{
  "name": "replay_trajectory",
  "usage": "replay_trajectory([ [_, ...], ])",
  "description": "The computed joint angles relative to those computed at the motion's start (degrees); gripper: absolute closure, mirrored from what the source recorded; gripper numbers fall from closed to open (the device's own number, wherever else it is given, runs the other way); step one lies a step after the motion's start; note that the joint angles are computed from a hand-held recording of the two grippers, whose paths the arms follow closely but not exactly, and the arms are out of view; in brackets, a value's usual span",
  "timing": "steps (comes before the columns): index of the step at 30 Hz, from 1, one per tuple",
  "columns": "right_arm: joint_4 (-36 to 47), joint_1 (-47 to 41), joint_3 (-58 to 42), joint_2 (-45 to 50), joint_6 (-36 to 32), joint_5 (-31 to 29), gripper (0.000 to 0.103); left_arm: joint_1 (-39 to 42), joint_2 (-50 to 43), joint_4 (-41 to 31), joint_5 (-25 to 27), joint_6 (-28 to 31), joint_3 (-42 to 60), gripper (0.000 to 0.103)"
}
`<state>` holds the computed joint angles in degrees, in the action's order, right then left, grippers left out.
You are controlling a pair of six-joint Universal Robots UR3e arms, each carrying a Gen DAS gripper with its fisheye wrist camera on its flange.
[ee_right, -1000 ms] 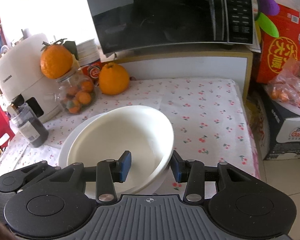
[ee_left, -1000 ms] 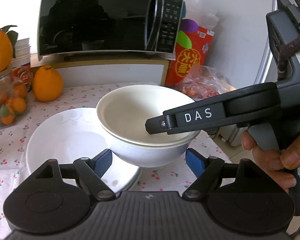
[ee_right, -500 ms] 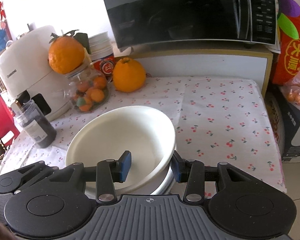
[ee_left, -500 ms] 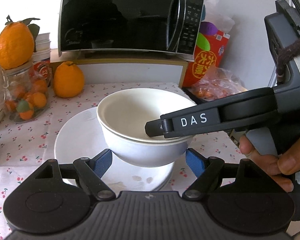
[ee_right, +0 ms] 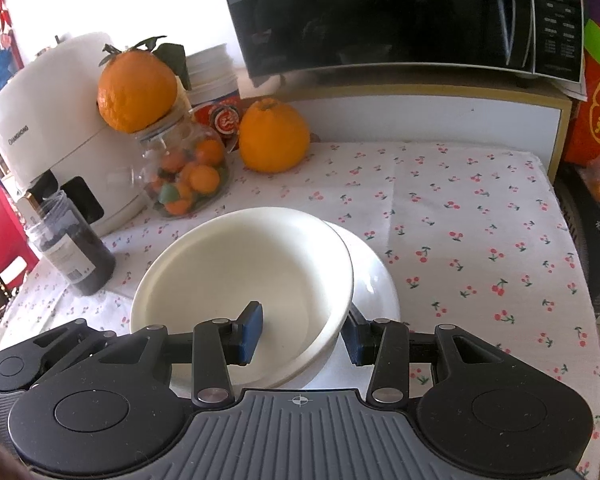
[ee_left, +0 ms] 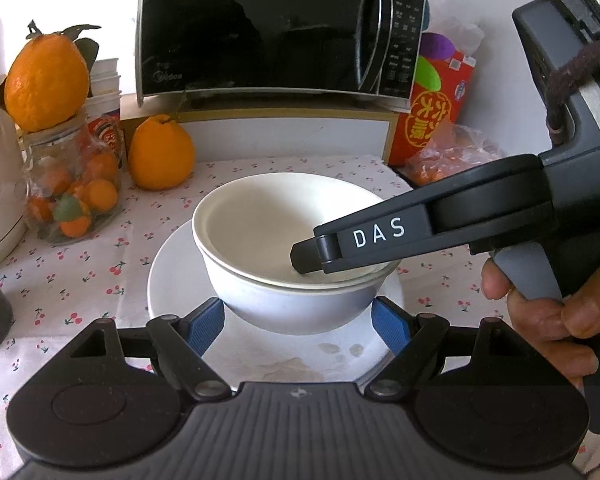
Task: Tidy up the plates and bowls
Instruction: 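Lower the bowl stack onto the white plate stack with the right gripper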
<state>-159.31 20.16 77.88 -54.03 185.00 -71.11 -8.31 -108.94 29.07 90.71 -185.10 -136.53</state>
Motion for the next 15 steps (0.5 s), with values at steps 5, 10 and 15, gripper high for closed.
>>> replay_trajectory([
  [5, 0.38, 0.51, -1.49, 1.12, 0.52, -0.30, 0.062, 0.56, -0.10, -0.09, -0.10, 0.10, -0.29, 0.024],
  [10, 1.06, 1.08, -2.81, 2.18, 0.31, -0.95, 0.062, 0.97, -0.15, -0.64, -0.42, 0.57, -0.35, 0.024],
  [15, 1.81, 1.32, -3.57, 2.80, -0.19, -1.46, 0.062, 1.25, -0.34, -1.57, -0.75, 1.30, -0.09, 0.024],
])
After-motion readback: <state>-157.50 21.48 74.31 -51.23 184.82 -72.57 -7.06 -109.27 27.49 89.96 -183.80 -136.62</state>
